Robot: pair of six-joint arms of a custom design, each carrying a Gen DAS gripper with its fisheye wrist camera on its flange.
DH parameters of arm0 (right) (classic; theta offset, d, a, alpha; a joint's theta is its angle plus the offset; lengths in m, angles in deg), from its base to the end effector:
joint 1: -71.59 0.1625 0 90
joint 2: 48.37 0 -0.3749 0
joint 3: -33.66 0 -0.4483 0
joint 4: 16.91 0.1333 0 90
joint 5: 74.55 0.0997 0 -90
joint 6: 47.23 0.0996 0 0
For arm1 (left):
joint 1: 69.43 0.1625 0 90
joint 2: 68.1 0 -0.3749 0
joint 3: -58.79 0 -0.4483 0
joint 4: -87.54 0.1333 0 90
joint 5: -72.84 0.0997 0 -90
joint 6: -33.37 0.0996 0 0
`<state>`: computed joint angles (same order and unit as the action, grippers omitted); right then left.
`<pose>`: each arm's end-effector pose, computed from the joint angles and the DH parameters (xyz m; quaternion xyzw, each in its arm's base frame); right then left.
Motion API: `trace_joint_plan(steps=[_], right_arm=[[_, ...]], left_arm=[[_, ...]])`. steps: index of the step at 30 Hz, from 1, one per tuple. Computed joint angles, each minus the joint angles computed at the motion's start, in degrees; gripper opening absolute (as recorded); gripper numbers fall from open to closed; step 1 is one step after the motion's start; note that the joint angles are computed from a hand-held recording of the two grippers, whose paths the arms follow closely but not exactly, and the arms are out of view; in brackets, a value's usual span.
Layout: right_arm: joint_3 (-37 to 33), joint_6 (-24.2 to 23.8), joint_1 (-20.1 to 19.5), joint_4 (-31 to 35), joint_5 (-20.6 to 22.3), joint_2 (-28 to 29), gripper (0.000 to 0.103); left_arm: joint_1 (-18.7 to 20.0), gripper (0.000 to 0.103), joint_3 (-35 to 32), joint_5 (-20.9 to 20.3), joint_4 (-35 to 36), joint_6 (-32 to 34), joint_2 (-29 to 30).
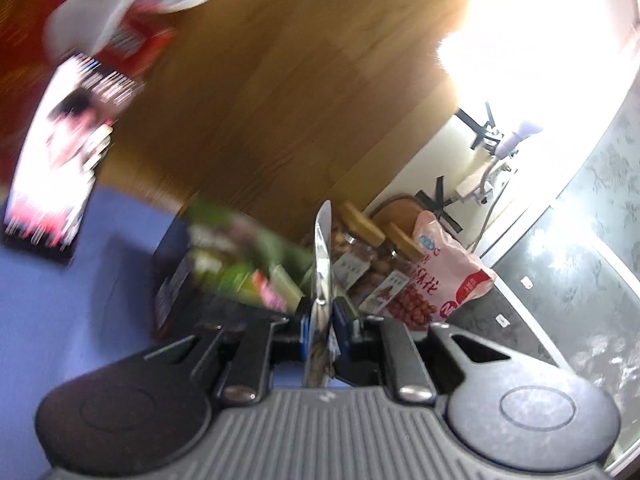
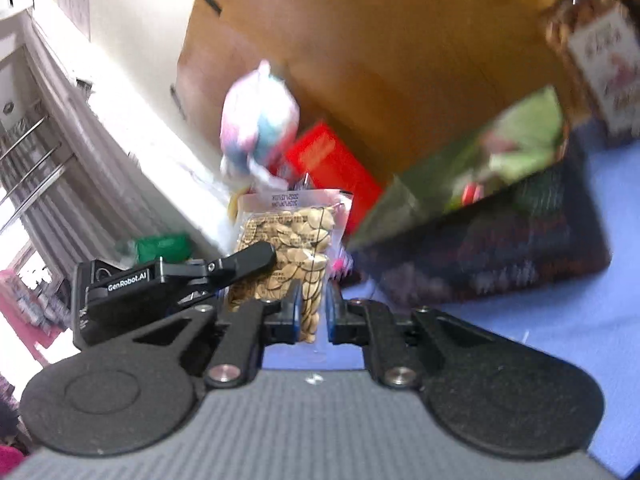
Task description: Organize snacks
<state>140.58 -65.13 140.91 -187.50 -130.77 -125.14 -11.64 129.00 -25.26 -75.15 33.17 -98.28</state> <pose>-0.0356 -0.6287 0.3264 -0.1028 0.8684 -0.4717 0.1134 -0.3279 -0.7443 0.0334 -0.2830 -0.9147 0.2504 0.1434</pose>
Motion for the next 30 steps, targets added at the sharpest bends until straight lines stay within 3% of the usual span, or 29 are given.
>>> trace_joint_plan(steps=[2, 4, 6, 7, 9, 10, 15, 19, 25, 28, 30], right_arm=[[-2.2, 3.1, 0.6, -4.1, -2.1, 1.7, 0.015], [-4.8, 5.5, 1.7, -8.8, -6.9, 4.2, 0.018], [-6.3, 4.9, 3.1, -13.8, -14.4, 5.9, 0.019], [-6.5, 4.1, 3.2, -15.2, -16.7, 6.3, 0.02], [-5.7, 5.0, 2.5, -18.3, -16.9, 6.5, 0.02], [-5.0, 5.8, 1.7, -19.2, -15.8, 6.1, 0.021], [-3.3, 7.7, 0.9, -18.0, -14.2, 4.2, 0.021], [0.5, 5.0, 0.7, -15.4, -14.3, 0.8, 0.022], [9.4, 1.7, -0.9, -10.0, -17.7, -6.5, 0.025], [14.0, -1.4, -0.6, -11.4, -21.7, -9.4, 0.031], [16.8, -3.9, -0.7, -12.5, -22.8, -11.4, 0.042]], left_arm=[[-0.7, 0.013, -5.7, 0.9, 1.8, 1.9, 3.7], [-1.6, 0.015, -12.2, 3.8, 4.4, 3.4, 8.1], [-2.9, 0.022, -17.4, 10.6, 6.0, 5.4, 12.0], [-3.9, 0.026, -19.1, 16.4, 5.7, 7.0, 13.7], [-5.1, 0.034, -20.3, 24.6, 3.7, 9.2, 15.6], [-5.3, 0.034, -19.6, 26.2, 2.1, 9.8, 15.6], [-4.9, 0.034, -11.3, 25.8, -5.1, 8.3, 10.5], [-5.0, 0.04, -1.2, 23.6, -9.7, 8.6, 4.3], [-4.9, 0.041, 10.7, 18.9, -6.8, 6.3, -3.0], [-5.2, 0.041, 13.7, 15.5, -2.7, 6.3, -4.3], [-6.1, 0.041, 14.1, 15.4, 0.6, 7.6, -4.2]])
